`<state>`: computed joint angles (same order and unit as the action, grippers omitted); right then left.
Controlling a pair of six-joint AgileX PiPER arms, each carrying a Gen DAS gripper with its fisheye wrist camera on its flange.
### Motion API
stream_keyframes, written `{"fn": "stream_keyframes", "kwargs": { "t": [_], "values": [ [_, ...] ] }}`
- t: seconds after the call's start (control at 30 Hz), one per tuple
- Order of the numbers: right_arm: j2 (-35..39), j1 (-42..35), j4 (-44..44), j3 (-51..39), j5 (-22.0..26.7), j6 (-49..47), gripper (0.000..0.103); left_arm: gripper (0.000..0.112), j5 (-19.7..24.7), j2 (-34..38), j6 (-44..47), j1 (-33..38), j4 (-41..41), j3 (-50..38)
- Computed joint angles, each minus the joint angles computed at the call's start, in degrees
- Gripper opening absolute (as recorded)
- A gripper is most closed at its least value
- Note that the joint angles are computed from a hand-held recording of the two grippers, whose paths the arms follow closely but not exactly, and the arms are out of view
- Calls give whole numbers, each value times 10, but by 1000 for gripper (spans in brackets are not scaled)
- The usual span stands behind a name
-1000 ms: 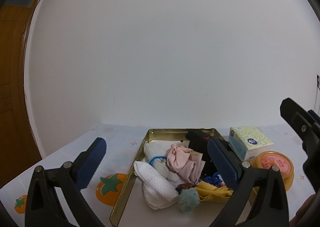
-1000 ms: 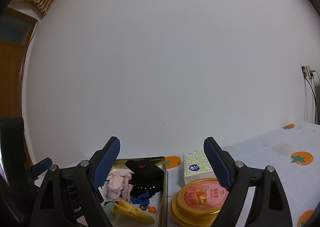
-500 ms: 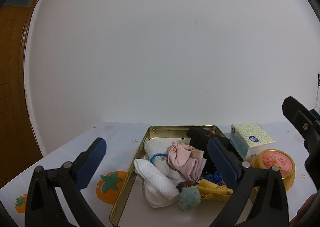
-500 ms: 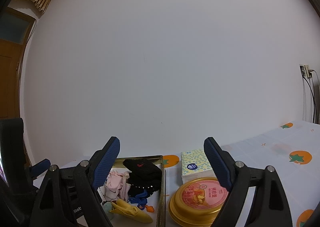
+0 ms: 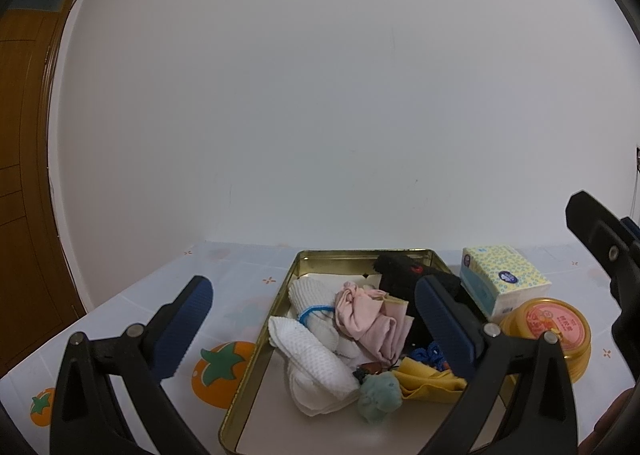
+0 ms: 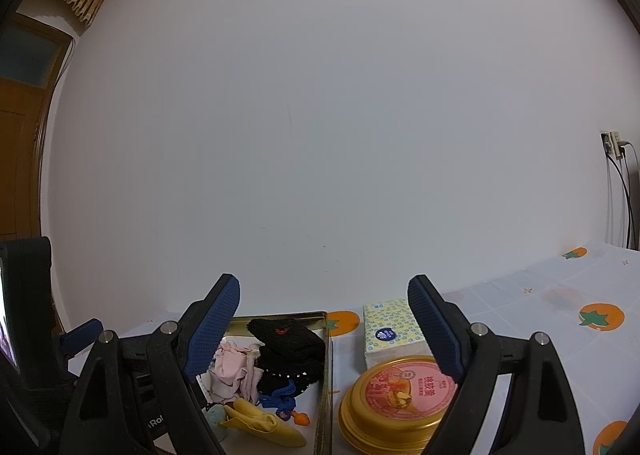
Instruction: Organize soft objects
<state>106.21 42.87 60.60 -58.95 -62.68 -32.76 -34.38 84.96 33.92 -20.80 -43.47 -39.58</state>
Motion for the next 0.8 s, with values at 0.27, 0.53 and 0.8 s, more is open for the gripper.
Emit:
{"fn": "stream_keyframes", "kwargs": {
  "t": [0.27, 0.53, 0.8],
  "values": [
    [1, 2, 4, -1, -3, -2, 88, 103, 2, 0, 4, -1, -3, -1],
    [0, 2, 6, -3, 0, -5, 88, 103, 29, -1, -20, 13, 21, -4],
    [-1, 1, 11, -4, 3, -8, 88, 103, 30, 1, -14, 15, 12, -8]
  ]
}}
